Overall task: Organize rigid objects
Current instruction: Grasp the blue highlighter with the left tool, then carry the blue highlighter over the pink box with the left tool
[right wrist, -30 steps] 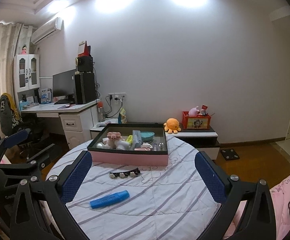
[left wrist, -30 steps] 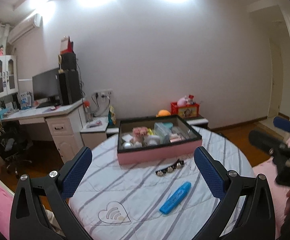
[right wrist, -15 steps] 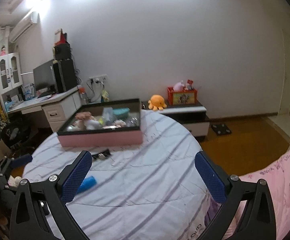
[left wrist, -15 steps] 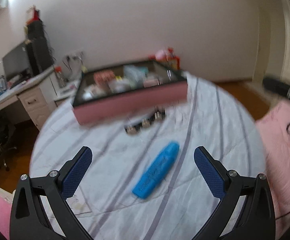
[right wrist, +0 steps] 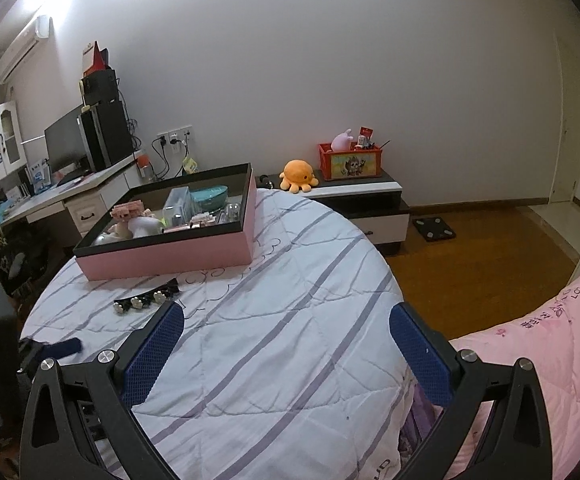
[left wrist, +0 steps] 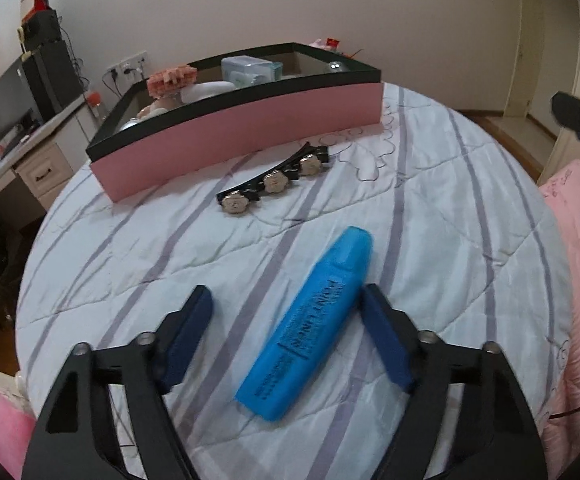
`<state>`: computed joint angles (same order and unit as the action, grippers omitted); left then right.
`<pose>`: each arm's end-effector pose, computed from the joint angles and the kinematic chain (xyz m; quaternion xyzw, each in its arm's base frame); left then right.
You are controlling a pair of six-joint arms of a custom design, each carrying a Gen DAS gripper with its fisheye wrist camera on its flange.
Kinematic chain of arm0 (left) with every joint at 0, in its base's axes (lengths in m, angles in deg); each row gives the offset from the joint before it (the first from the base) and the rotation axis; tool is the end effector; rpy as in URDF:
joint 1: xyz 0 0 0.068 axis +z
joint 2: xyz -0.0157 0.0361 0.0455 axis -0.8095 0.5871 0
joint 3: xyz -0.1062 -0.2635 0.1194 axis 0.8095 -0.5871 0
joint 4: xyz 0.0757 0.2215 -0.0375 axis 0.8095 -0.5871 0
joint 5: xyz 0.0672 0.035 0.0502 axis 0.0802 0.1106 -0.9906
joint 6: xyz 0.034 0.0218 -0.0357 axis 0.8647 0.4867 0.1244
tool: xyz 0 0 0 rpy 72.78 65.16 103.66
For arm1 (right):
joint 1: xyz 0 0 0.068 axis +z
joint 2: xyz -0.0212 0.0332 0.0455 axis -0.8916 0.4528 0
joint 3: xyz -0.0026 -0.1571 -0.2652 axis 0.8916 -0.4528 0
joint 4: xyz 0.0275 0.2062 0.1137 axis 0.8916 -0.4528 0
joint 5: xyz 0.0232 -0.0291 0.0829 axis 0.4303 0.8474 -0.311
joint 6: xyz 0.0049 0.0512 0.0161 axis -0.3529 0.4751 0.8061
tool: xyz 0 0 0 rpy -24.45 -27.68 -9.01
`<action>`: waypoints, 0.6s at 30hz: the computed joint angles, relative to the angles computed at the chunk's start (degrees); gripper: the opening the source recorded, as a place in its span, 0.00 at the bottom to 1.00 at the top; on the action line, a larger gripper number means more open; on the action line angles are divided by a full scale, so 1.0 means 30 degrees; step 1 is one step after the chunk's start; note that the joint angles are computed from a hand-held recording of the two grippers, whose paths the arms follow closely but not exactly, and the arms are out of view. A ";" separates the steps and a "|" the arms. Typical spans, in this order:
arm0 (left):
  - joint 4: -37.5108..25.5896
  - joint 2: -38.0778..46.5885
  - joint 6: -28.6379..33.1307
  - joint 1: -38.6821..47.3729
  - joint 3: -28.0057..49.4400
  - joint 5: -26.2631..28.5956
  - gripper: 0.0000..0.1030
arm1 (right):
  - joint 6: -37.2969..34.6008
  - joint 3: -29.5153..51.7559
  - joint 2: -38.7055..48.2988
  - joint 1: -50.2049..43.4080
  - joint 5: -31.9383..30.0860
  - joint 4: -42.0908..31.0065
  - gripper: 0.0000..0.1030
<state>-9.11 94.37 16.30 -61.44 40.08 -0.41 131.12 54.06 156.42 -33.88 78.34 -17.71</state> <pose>0.3159 -0.0555 0.0879 0.4092 0.8420 -0.1188 0.3308 0.1680 0.0645 0.1235 0.2766 0.8251 -0.0840 0.4854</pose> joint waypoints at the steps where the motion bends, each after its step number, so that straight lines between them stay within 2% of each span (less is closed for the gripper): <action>1: 0.0148 -0.0048 0.0135 -0.0002 -0.0134 0.0039 0.68 | -0.0037 0.0022 0.0162 -0.0056 -0.0094 0.0113 1.00; 5: -0.0386 -0.0169 0.0702 0.0061 -0.0140 0.0641 0.38 | -0.0257 0.0179 0.0601 -0.0390 -0.0511 0.0370 1.00; 8: -0.0012 -0.0288 0.0872 0.0107 -0.0361 0.0447 0.28 | -0.0586 0.0463 0.0714 -0.0546 -0.0742 0.0180 1.00; 14: -0.0425 0.0194 0.0974 0.1517 0.0745 0.0245 0.26 | -0.3513 0.1944 0.0659 -0.2512 -0.1857 -0.0502 1.00; 18: -0.1214 0.1144 0.0385 0.2607 0.2814 -0.0305 0.26 | -0.6437 0.3930 0.1307 -0.4821 -0.3537 -0.0620 1.00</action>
<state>-12.75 97.80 17.45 -53.62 48.53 -1.33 111.81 65.85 160.34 -48.35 67.73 -19.57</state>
